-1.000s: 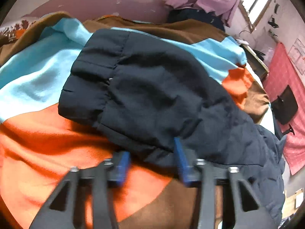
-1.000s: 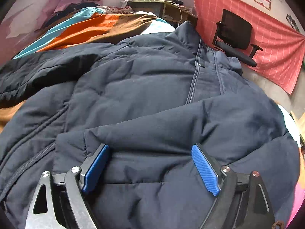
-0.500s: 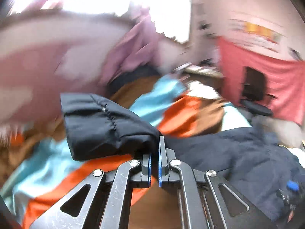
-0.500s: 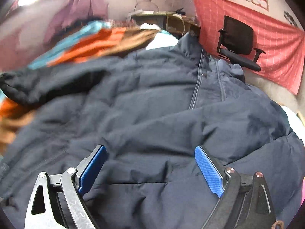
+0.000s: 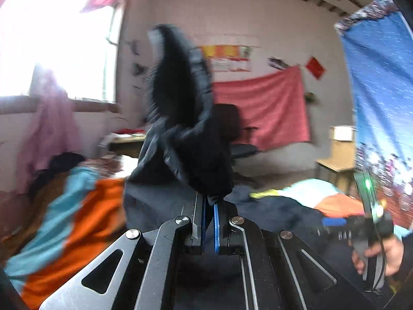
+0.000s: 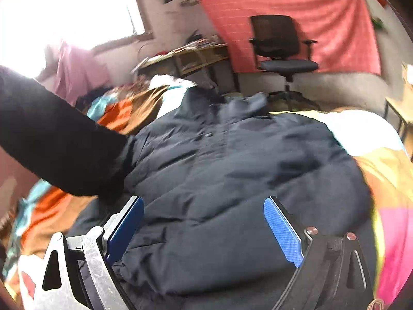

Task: Fold large clothes

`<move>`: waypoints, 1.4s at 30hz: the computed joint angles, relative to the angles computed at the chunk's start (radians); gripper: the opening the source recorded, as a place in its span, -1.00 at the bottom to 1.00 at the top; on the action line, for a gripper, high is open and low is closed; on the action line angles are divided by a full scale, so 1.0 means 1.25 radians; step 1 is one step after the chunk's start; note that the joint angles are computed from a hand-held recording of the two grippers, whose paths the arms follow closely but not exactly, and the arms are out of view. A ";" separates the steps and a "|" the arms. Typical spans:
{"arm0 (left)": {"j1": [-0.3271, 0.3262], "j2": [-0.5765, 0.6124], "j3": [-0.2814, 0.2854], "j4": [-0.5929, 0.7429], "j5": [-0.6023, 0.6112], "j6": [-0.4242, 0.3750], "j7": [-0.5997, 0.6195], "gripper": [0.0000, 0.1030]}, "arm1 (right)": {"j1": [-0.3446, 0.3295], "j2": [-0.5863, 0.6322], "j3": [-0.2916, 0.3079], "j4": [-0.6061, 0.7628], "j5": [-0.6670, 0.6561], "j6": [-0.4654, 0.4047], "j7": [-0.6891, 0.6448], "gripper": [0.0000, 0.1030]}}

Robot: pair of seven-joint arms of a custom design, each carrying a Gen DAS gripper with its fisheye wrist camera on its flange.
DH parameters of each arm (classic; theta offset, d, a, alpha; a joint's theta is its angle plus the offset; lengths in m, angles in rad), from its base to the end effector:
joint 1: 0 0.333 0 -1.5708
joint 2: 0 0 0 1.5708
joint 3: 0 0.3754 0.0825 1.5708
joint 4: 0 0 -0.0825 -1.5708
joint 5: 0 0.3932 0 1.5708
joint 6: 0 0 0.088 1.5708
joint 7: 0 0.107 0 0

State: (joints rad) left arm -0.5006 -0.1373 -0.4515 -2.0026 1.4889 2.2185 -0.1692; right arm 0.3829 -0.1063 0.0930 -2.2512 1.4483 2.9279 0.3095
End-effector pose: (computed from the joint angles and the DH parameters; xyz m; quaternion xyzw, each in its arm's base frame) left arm 0.3397 -0.4490 0.6331 -0.5339 0.5600 -0.4277 0.4673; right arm 0.4947 0.1859 0.5107 -0.7369 0.4841 -0.1236 0.4553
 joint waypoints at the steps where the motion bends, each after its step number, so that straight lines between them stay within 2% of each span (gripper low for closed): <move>1: 0.000 0.024 0.001 0.017 0.003 0.019 0.003 -0.94 | -0.009 -0.012 -0.010 -0.006 -0.009 -0.016 0.019 0.83; 6: -0.028 0.156 0.035 0.104 -0.025 0.131 0.033 -0.95 | -0.064 -0.063 -0.063 -0.026 -0.060 -0.106 0.121 0.83; 11: -0.068 0.242 0.073 0.131 -0.103 0.184 0.082 -0.95 | -0.110 -0.085 -0.108 -0.032 -0.052 -0.196 0.163 0.84; 16: -0.084 0.290 0.099 0.126 -0.226 0.228 0.181 -0.95 | -0.161 -0.059 -0.152 -0.023 -0.009 -0.393 0.191 0.85; 18: -0.079 0.296 0.108 0.114 -0.269 0.263 0.206 -0.95 | -0.180 -0.036 -0.149 -0.013 -0.013 -0.445 0.221 0.85; 20: -0.077 0.296 0.116 0.104 -0.295 0.289 0.214 -0.94 | -0.191 -0.017 -0.131 -0.013 -0.054 -0.444 0.271 0.85; 22: -0.066 0.288 0.118 0.084 -0.338 0.320 0.242 -0.93 | -0.193 -0.001 -0.107 -0.017 -0.118 -0.411 0.327 0.85; 25: -0.066 0.251 0.111 0.044 -0.387 0.318 0.269 -0.88 | -0.191 0.019 -0.094 -0.029 -0.154 -0.407 0.381 0.83; 27: -0.065 0.228 0.103 0.015 -0.416 0.314 0.280 -0.86 | -0.190 0.022 -0.091 -0.040 -0.137 -0.408 0.380 0.57; 28: -0.064 0.215 0.101 -0.002 -0.423 0.309 0.283 -0.84 | -0.188 0.021 -0.089 -0.043 -0.129 -0.406 0.368 0.23; 29: -0.063 0.205 0.097 -0.014 -0.435 0.300 0.289 -0.83 | -0.187 0.021 -0.088 -0.047 -0.116 -0.405 0.354 -0.25; 30: -0.060 0.195 0.092 -0.028 -0.454 0.296 0.301 -0.83 | -0.186 0.020 -0.087 -0.049 -0.116 -0.409 0.355 -0.41; 31: -0.057 0.189 0.088 -0.040 -0.470 0.297 0.315 -0.82 | -0.185 0.022 -0.085 -0.049 -0.130 -0.414 0.369 -0.48; 35: -0.050 0.182 0.083 -0.062 -0.484 0.315 0.329 -0.76 | -0.186 0.028 -0.087 -0.051 -0.157 -0.469 0.361 -0.44; 37: -0.046 0.189 0.085 -0.060 -0.486 0.326 0.324 -0.76 | -0.190 0.027 -0.092 -0.056 -0.162 -0.524 0.350 -0.44; 40: -0.038 0.190 0.090 -0.069 -0.493 0.363 0.303 -0.76 | -0.191 0.021 -0.089 -0.065 -0.176 -0.549 0.331 -0.27; 42: -0.035 0.185 0.091 -0.077 -0.496 0.380 0.292 -0.75 | -0.187 0.017 -0.082 -0.068 -0.205 -0.542 0.332 -0.26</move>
State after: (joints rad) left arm -0.5439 0.0942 -0.3378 -2.0987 0.8686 2.6938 0.1957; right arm 0.1495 -0.0851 -0.0094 -2.3362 1.1919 2.2506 0.7242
